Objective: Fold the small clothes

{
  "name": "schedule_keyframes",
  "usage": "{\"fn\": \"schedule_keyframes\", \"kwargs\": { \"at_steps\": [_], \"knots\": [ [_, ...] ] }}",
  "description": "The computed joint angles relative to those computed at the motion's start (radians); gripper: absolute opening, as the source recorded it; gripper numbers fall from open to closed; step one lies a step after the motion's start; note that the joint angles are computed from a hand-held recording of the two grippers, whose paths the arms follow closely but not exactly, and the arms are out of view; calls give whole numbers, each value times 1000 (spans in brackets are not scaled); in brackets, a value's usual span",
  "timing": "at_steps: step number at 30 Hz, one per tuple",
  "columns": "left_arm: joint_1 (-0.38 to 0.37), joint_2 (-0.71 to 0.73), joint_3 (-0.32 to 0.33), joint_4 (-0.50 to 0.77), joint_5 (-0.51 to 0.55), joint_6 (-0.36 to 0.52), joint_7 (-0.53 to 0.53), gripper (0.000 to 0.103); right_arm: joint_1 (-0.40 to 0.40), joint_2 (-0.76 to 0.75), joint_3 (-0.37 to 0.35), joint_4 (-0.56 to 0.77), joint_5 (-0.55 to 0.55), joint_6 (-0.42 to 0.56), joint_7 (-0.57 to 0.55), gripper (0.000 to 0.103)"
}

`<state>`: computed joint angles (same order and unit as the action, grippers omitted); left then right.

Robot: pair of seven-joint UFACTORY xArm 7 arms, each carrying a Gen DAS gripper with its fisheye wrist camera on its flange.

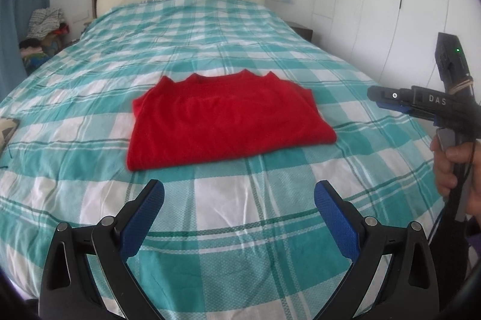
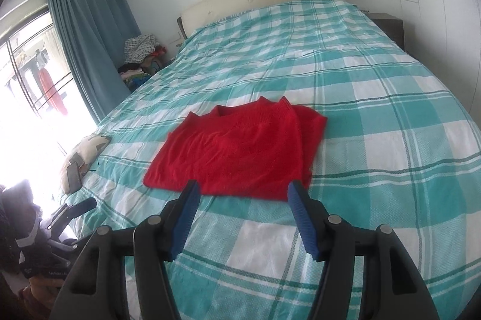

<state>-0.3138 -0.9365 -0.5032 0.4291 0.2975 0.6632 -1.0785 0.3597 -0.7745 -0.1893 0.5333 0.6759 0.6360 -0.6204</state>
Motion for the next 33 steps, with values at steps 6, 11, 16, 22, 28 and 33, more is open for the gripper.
{"fn": "schedule_keyframes", "kwargs": {
  "at_steps": [6, 11, 16, 22, 28, 33],
  "knots": [
    [100, 30, 67, -45, 52, -136, 48, 100, 2, 311, -57, 154, 100, -79, -77, 61],
    [208, -9, 58, -118, 84, -223, 22, 100, -48, 570, -85, 357, 168, 73, -94, 61],
    [187, -52, 94, -224, 36, -263, 2, 100, -85, 748, -42, 476, 264, 217, -119, 61],
    [192, -102, 148, -254, -5, -258, 40, 100, -103, 842, 80, 510, 287, 106, -105, 69],
    [229, -237, 193, -276, -27, -154, 80, 100, -134, 793, 173, 540, 166, 85, 48, 10],
    [269, -289, 274, -314, -77, -137, 114, 100, -118, 750, 286, 627, 137, 110, 162, 10]
  ]
}}
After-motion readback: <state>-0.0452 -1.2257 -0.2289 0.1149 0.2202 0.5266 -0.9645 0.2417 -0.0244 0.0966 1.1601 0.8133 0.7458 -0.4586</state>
